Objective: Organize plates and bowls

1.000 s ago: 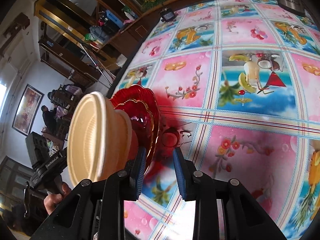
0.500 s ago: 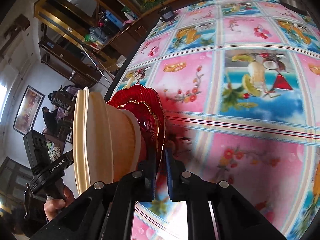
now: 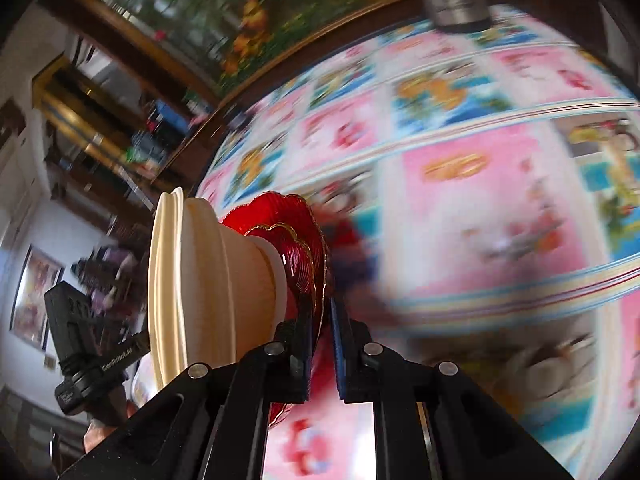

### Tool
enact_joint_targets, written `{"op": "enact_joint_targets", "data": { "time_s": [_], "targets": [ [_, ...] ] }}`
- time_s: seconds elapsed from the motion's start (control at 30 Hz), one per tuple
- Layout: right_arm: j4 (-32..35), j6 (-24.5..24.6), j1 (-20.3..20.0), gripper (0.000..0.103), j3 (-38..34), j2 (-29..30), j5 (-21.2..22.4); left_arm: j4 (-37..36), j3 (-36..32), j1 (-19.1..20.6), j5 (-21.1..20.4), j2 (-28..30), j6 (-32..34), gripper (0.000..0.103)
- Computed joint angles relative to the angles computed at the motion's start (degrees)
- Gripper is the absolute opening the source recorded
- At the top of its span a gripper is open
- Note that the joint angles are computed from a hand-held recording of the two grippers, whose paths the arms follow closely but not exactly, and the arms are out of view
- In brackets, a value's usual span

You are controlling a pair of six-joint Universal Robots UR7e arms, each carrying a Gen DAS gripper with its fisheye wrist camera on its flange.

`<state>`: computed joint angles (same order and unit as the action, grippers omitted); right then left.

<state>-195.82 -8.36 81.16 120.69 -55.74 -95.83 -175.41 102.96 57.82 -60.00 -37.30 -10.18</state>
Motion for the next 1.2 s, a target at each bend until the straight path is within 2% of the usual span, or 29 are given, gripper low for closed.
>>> {"op": "enact_joint_targets", "data": {
  "time_s": [0.17, 0.27, 0.33, 0.4, 0.47, 0.57, 0.73, 0.8, 0.9, 1.03, 1.13, 1.2],
  "targets": [
    [-4.94, -2.7, -1.03, 0.01, -0.43, 0.61, -2.25, -1.42, -3.53, -1.1, 1.43, 3.6, 1.18, 0.024],
    [-5.15, -3.41, -1.57, 0.011, -0.17, 0.14, -1.35, -2.68, -3.09, -0.51, -0.56, 3.31, 0.35, 0.032],
    [-3.62, -2.28, -2.51, 0.012, -0.07, -0.72, 0.9, -4.29, -1.65, -0.75, -0.1, 2.52, 0.16, 0.048],
    [-3.88, -1.48, -3.19, 0.012, 0.64, -1.37, 2.55, -7.24, 0.45, -0.95, -0.37, 1.39, 0.15, 0.058],
    [-6.29, -1.72, -3.2, 0.012, 1.73, -1.73, 2.41, -10.01, 3.5, -1.5, -0.46, -0.42, 0.14, 0.059],
    [-9.06, -0.88, -3.64, 0.012, 3.03, -2.25, 2.44, -15.15, 8.25, -2.99, 1.16, -2.18, 1.29, 0.068],
    [-17.81, -1.73, -3.09, 0.012, 5.65, -1.61, -2.74, -27.37, 15.64, -5.89, 2.81, -2.09, 6.5, 0.083],
    [-21.24, -2.6, -2.94, 0.016, 7.2, -0.99, -3.5, -29.81, 16.97, -6.8, 4.76, -1.31, 7.56, 0.085],
    [-24.74, -4.17, -2.46, 0.022, 8.94, 0.07, -4.77, -29.55, 18.08, -6.99, 4.28, -1.15, 7.26, 0.085],
    [-30.59, -6.31, -2.96, 0.043, 12.64, 1.51, -2.63, -31.44, 19.11, -8.16, 6.99, 0.42, 8.21, 0.085],
    [-31.49, -6.27, -4.35, 0.046, 15.26, 1.38, 2.04, -32.93, 19.38, -9.04, 8.59, 1.44, 9.96, 0.085],
    [-32.48, -7.28, -3.84, 0.053, 15.81, 1.97, 1.55, -33.27, 19.4, -9.28, 8.6, 1.63, 10.67, 0.089]
  ]
}}
